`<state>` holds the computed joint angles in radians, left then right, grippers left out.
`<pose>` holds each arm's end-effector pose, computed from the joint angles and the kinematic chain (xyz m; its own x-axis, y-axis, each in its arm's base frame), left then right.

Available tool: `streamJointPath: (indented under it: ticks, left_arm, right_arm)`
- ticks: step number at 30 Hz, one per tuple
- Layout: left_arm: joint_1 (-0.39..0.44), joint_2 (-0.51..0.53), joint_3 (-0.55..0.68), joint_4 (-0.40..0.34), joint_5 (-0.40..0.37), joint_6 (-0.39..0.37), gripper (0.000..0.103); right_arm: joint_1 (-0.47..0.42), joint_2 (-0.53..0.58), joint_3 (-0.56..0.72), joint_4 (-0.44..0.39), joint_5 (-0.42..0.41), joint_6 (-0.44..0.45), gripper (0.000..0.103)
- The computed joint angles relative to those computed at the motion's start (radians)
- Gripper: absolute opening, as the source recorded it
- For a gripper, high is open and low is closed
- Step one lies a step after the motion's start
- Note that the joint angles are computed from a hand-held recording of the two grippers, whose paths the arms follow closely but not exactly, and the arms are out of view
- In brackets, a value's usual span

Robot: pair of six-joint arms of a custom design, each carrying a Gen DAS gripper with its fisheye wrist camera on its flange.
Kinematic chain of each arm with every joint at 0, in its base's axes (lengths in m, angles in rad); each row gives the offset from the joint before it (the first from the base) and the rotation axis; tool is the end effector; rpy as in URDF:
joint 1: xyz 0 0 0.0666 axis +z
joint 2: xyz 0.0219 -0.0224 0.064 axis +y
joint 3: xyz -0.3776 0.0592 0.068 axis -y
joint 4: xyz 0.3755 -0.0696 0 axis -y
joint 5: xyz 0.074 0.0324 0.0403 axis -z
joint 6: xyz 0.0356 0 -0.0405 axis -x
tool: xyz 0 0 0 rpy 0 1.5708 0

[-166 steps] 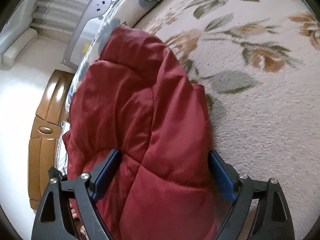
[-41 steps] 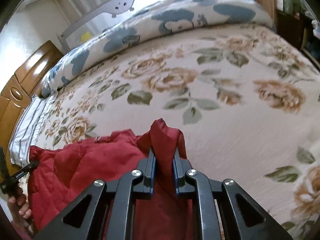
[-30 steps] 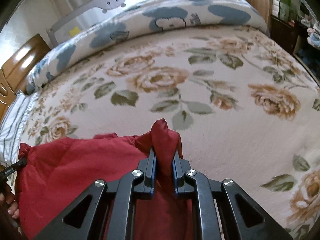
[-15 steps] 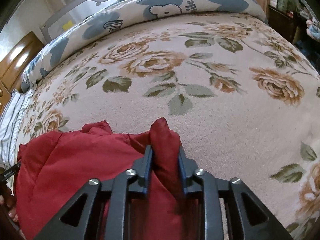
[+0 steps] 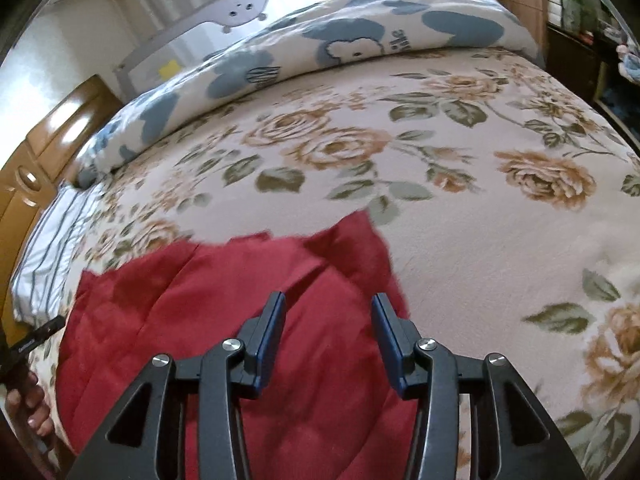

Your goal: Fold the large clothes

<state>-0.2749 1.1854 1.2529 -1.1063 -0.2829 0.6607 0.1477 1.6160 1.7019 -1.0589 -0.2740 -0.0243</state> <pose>0.3609 -0.0919 0.4381 -0.7312 -0.4060 -0.5481 -0.4108 0.9036 -0.1213 0.5345 0.0889 0.4473 -0.8244 -0.0990 -0.5572 -0.2724 0.9325 0.2373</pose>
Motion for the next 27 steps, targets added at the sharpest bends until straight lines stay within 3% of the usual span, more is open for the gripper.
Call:
streamJointPath:
  ticks: [14,27]
  left_arm:
    - [-0.146,-0.184,-0.12,-0.06,-0.047,0.133,0.055]
    - [-0.333,-0.243,-0.146,-0.163,-0.134,0.296,0.055]
  right_arm:
    - [-0.027,-0.228,-0.252,-0.037,-0.029,0.077,0.047]
    - [-0.047,-0.442,-0.423,-0.07,-0.006,0.113,0.047]
